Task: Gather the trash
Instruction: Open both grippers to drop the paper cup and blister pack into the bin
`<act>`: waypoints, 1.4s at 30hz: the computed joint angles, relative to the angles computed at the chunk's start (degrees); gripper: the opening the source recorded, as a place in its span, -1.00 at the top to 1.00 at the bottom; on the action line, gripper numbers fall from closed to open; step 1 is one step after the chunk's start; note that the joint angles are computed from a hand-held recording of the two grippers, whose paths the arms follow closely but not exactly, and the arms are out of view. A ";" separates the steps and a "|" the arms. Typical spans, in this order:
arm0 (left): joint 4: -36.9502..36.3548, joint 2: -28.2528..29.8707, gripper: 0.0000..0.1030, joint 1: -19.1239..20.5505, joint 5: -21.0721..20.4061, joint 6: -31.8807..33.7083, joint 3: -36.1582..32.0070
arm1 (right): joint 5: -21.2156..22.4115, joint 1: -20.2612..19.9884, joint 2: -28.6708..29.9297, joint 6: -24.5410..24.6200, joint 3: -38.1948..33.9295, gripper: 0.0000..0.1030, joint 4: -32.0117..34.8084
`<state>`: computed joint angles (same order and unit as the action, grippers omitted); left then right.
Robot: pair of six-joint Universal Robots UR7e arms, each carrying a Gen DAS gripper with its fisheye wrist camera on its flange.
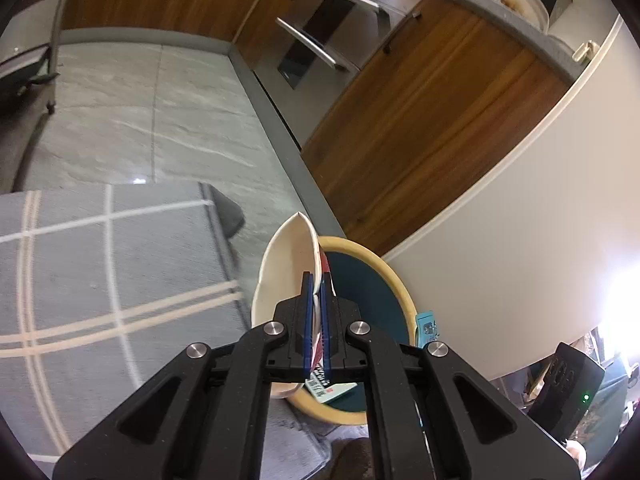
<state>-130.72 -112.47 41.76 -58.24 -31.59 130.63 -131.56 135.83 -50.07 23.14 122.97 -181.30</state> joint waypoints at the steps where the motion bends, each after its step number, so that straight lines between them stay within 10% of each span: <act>1: -1.80 1.66 0.95 0.59 -1.13 0.46 0.21 | -0.29 -0.28 -0.38 0.37 0.53 -0.34 -0.32; 9: -8.20 9.68 0.94 3.47 -5.30 3.21 0.93 | -1.10 -1.93 -2.28 2.75 3.46 -0.34 -1.92; 16: -8.24 10.88 0.49 5.23 -6.73 3.19 0.69 | -1.21 -3.09 -2.30 3.54 4.13 -0.34 -2.15; 42: 2.59 0.46 -0.79 -2.23 5.40 5.86 -0.33 | -3.25 -2.40 0.98 -0.46 0.47 -0.63 -1.03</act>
